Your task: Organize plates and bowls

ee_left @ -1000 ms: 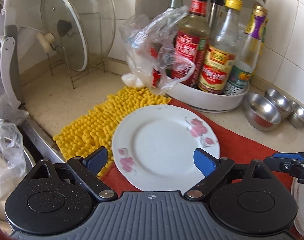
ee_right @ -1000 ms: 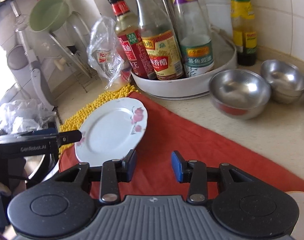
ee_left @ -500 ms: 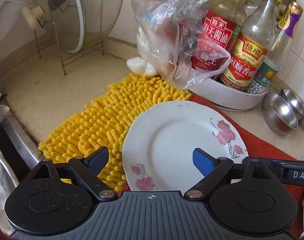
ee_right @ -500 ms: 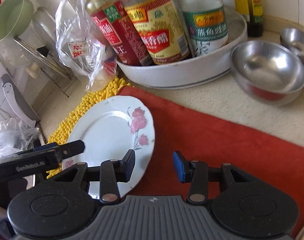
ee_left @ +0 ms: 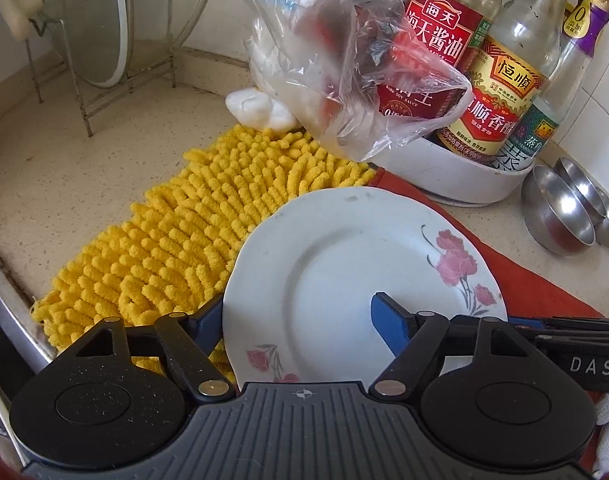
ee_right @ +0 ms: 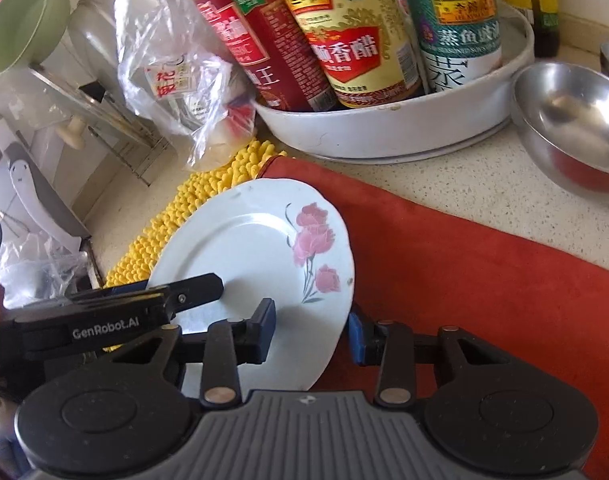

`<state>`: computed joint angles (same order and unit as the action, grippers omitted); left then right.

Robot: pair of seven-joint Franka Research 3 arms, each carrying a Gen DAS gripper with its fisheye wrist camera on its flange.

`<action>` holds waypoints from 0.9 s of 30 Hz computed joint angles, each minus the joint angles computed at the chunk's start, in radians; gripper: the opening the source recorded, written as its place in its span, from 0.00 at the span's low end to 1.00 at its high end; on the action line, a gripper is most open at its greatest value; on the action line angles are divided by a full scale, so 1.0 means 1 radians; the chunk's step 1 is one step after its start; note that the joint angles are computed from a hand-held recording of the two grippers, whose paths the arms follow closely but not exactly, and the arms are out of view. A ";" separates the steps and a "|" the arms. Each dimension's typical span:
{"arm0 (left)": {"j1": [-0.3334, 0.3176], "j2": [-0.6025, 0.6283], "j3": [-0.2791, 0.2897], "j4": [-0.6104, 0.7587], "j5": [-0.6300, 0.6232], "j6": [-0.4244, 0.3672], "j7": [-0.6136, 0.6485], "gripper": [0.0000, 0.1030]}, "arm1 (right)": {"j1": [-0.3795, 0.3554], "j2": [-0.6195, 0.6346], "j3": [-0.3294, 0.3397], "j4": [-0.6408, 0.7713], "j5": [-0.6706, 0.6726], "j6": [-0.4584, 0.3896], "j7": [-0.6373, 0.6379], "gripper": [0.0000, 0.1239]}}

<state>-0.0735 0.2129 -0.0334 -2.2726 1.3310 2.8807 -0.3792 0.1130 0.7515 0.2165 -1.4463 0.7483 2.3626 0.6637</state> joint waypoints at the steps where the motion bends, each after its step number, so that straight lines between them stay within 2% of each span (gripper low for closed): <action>1: -0.001 0.000 -0.001 0.000 -0.002 -0.004 0.003 0.79 | 0.001 -0.004 0.001 -0.007 0.001 0.008 -0.004 0.31; 7: -0.006 -0.010 -0.007 -0.006 -0.043 -0.012 0.039 0.79 | 0.002 -0.025 -0.002 -0.035 0.011 0.036 0.012 0.31; 17: -0.010 -0.044 -0.022 -0.024 0.010 -0.012 0.000 0.79 | -0.014 -0.078 0.004 -0.111 0.057 0.085 -0.026 0.31; 23: -0.021 -0.037 -0.035 -0.026 -0.015 0.002 0.043 0.78 | -0.033 -0.066 -0.018 -0.101 0.037 0.014 -0.014 0.30; 27: -0.029 -0.025 -0.036 -0.015 -0.030 -0.020 0.072 0.79 | -0.040 -0.055 -0.011 -0.088 0.047 0.011 -0.037 0.30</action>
